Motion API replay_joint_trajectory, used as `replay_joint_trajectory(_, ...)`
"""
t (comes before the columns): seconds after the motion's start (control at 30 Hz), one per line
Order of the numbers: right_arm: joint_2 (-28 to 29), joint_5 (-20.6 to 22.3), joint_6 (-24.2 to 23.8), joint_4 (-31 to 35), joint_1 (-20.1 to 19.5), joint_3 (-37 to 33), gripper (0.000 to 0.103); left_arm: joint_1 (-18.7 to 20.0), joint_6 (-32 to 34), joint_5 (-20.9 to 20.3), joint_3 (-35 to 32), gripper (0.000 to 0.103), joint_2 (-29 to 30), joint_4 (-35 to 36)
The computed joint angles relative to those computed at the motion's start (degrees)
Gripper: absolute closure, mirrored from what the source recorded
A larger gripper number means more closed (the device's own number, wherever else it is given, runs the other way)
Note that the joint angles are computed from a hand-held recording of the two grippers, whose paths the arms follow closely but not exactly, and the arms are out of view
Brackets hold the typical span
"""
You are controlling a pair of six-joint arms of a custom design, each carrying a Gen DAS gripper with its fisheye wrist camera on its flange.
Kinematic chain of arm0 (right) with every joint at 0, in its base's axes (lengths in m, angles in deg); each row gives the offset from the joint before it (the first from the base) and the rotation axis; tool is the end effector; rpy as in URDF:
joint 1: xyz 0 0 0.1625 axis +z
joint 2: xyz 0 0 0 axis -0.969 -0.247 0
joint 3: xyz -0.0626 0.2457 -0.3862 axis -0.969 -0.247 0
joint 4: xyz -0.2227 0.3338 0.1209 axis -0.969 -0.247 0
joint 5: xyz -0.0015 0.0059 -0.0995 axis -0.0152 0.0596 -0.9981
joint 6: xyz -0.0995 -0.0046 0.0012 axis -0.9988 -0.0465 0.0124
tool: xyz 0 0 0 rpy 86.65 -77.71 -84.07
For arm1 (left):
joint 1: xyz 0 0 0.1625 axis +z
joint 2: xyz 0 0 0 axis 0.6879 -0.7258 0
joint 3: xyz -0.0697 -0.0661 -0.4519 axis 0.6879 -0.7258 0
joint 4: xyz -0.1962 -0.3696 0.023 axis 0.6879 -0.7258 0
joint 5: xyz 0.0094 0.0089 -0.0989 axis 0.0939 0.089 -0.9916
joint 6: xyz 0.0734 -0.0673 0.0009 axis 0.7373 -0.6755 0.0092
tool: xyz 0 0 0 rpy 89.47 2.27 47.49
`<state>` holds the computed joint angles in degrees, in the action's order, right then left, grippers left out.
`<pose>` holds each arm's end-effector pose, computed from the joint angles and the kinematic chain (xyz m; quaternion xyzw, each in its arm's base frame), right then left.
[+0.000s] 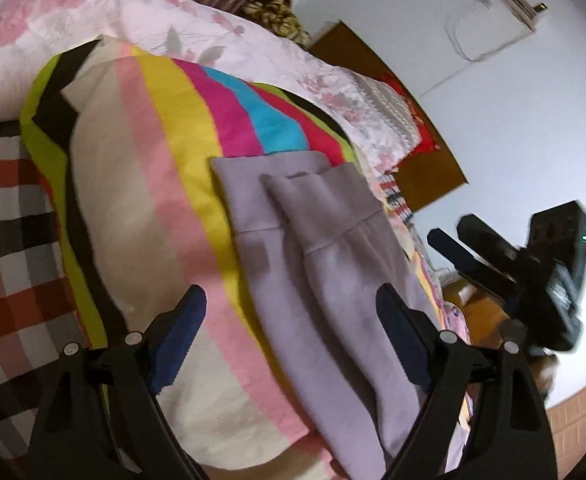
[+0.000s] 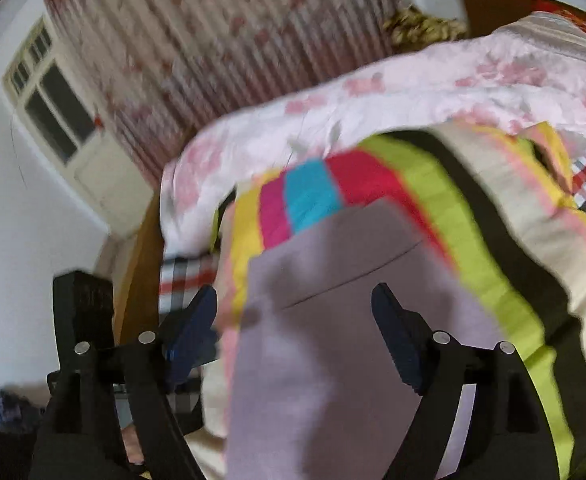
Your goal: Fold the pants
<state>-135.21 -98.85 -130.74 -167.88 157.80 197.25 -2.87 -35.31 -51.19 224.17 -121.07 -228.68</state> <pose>0.0677 -0.5177 0.2768 0.3542 -0.9196 0.1590 0.0597 -0.1774 -0.4024 0.0613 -0.0369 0.9279 -0.3701 0.0264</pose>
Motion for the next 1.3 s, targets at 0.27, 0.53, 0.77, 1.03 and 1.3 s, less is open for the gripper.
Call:
replay_joint_trajectory(0.27, 4.1, -3.2, -0.9, 2.4, -4.8, -7.1, 0.052, 2.6, 6.2, -4.3, -7.6, 0.035, 2.4, 5.9)
replay_joint_trajectory(0.53, 8.7, -7.4, -8.7, 9.4, -2.5, -10.6, 0.062, 4.3, 4.6, -4.7, -9.0, 0.043, 3.4, 6.2)
replay_joint_trajectory(0.77, 9.0, -9.3, -13.2, 8.0, -0.6, -9.8, 0.087, 4.6, 3.3, -2.3, -8.6, 0.079, 3.4, 6.7)
replay_joint_trajectory(1.03, 1.7, -4.8, -15.0, 0.4, 0.9, -2.6, 0.096, -1.0, 6.4, 0.6, -4.9, 0.097, -0.6, 4.5)
replay_joint_trajectory(1.3, -1.3, -2.3, -8.4, 1.6, 6.1, -2.1, 0.096, -1.1, 11.3, 1.4, -2.7, 0.097, -10.1, 8.1)
